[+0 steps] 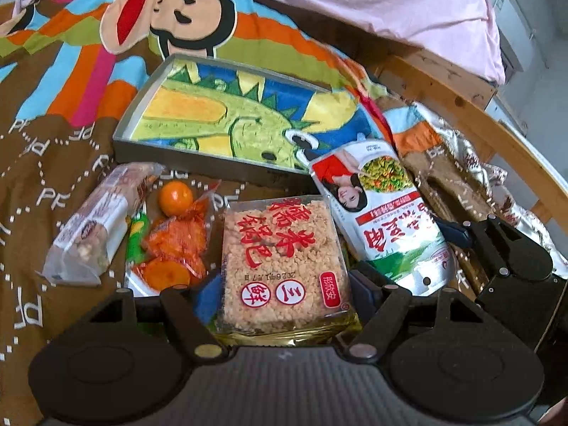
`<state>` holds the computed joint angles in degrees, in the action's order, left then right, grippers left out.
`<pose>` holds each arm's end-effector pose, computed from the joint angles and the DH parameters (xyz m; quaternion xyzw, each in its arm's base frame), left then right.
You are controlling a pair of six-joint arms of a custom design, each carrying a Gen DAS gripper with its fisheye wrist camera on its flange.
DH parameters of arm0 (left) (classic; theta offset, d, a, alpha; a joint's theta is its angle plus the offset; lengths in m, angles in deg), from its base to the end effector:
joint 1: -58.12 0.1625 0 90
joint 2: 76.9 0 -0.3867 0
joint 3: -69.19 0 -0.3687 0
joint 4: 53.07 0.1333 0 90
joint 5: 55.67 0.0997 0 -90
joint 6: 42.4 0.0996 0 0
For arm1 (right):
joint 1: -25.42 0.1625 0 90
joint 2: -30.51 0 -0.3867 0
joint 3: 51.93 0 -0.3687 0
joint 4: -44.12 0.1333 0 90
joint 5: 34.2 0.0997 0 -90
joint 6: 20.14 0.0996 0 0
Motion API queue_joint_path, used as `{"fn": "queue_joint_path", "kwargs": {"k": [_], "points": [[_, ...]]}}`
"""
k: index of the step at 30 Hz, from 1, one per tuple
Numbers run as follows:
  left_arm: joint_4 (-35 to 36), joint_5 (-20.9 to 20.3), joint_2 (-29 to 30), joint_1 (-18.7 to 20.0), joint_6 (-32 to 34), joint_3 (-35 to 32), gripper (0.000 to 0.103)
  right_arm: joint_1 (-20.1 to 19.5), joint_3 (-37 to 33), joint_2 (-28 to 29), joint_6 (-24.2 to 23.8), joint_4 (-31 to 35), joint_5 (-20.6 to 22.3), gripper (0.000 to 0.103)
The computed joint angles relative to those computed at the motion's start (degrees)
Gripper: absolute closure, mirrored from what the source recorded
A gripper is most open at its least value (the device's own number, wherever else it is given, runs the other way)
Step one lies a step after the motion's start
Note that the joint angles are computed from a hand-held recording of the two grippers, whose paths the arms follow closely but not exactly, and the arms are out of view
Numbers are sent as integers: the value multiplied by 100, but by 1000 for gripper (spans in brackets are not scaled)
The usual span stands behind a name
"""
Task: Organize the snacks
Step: 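Carry both packs into the metal tray and open both tools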
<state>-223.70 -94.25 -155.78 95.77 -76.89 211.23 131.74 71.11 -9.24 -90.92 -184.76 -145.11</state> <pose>-0.1519 -0.3839 0.1836 0.0732 0.8900 -0.3941 0.2174 0.2269 -0.4269 0.0733 0.5380 -0.6888 0.3343 0.3526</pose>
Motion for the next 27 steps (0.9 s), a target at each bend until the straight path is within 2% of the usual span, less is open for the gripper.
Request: {"fn": "queue_joint_path", "kwargs": {"k": [6, 8, 13, 18, 23, 27], "points": [[-639, 194, 273, 103, 404, -231, 26, -180, -288, 289, -671, -861, 740, 27], [-775, 212, 385, 208, 609, -444, 26, -219, -514, 370, -554, -861, 854, 27], [-1501, 471, 988, 499, 1612, -1164, 26, -319, -1213, 655, -334, -695, 1016, 26], [-2376, 238, 1800, 975, 2650, -2133, 26, -398, -1798, 821, 61, -293, 931, 26], [-2518, 20, 2447, 1393, 2924, -2954, 26, -494, -2335, 999, 277, 97, 861, 26], [-2397, 63, 2824, 1571, 3119, -3365, 26, -559, -2679, 1079, 754, 593, 643, 26]]}}
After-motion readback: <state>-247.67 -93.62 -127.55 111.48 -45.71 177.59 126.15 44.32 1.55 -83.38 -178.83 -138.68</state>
